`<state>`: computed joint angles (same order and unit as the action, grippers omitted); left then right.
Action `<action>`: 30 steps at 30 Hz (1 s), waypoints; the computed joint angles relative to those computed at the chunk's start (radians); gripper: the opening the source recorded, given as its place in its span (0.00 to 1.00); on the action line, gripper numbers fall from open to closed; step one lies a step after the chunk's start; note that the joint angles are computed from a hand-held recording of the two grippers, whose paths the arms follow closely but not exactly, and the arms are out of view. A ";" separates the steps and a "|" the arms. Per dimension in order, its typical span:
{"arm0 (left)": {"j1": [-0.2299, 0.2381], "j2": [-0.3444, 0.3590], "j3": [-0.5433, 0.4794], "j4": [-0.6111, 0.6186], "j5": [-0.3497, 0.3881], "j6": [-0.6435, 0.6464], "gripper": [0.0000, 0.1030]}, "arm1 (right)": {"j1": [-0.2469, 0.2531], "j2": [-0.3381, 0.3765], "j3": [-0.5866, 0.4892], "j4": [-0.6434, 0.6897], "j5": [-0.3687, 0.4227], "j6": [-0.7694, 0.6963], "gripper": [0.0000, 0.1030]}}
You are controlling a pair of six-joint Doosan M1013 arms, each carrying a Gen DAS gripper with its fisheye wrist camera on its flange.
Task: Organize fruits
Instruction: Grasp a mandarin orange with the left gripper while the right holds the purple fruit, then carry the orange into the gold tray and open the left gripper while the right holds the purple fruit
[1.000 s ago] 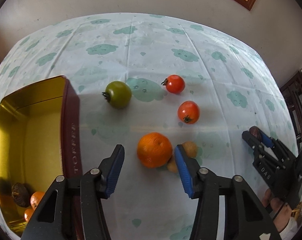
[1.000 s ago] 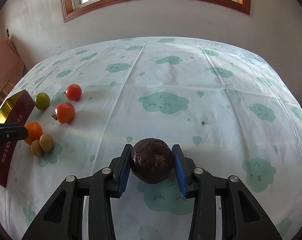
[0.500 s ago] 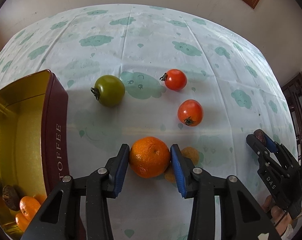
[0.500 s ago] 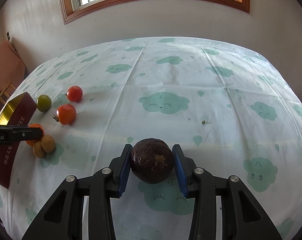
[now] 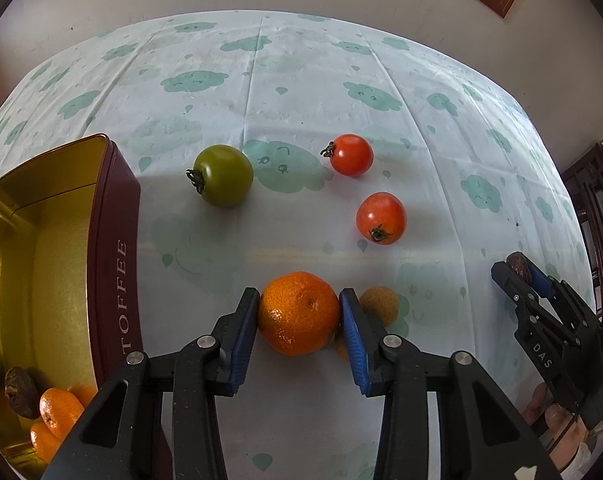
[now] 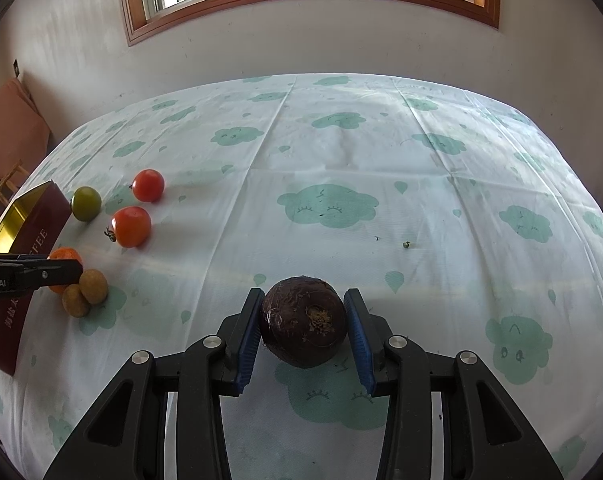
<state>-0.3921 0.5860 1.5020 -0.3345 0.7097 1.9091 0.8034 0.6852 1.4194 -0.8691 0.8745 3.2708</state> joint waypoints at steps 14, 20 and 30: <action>0.008 -0.050 0.045 -0.042 -0.041 0.071 0.35 | 0.000 0.003 -0.005 0.004 0.006 -0.008 0.41; 0.021 -0.074 0.058 -0.057 -0.054 0.091 0.35 | -0.001 0.005 -0.007 0.006 0.010 -0.015 0.42; 0.058 -0.096 0.063 0.006 -0.087 0.041 0.35 | -0.001 0.008 -0.012 0.010 0.019 -0.028 0.42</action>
<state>-0.3344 0.4897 1.5648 -0.3288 0.6228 1.9504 0.8029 0.6935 1.4078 -0.8590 0.8933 3.2430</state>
